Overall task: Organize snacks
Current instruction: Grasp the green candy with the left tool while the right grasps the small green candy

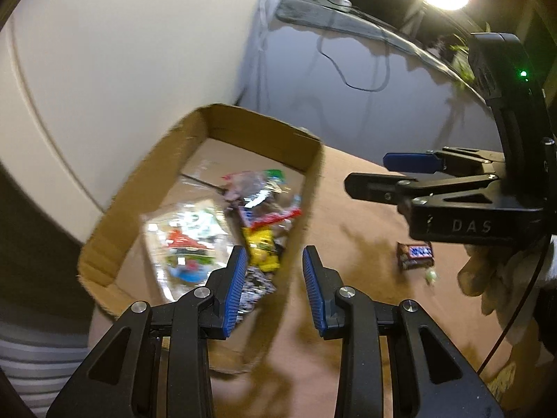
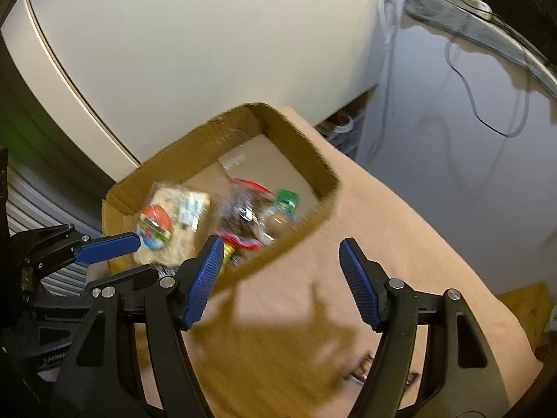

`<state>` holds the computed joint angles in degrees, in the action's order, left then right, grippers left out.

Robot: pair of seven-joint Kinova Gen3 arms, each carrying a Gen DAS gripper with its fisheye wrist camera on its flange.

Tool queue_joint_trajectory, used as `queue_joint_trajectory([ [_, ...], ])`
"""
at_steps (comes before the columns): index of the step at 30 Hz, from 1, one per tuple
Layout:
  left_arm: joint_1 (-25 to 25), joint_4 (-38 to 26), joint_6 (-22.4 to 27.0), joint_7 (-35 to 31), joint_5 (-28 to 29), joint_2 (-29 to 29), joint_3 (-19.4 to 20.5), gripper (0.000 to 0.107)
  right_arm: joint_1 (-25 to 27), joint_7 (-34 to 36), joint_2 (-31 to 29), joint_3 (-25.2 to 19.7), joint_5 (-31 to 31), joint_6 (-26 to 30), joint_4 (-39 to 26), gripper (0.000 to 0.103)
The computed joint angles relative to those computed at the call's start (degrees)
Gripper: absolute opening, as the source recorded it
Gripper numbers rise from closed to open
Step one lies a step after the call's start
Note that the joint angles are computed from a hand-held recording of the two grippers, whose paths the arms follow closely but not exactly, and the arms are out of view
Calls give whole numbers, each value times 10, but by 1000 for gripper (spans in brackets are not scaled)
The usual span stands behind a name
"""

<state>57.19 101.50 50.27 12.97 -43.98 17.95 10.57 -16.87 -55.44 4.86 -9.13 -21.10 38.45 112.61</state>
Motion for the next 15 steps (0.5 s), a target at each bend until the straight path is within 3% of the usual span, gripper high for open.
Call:
queue_joint_trajectory([
  [3,1,-13,-17,-20,0,10,5,32,18,2,-23,18,12,2,16,72],
  [6,5,-31,-35,-56,9,26,8,39,49,29,-44,44,1,16,31,82],
  [9,11,-44,-64,-93,23,39,4,39,87,82,-60,78,-29,25,53,82],
  [15,15,-83,-114,-184,71,76,3,39,149,134,-68,121,-30,40,80,82],
])
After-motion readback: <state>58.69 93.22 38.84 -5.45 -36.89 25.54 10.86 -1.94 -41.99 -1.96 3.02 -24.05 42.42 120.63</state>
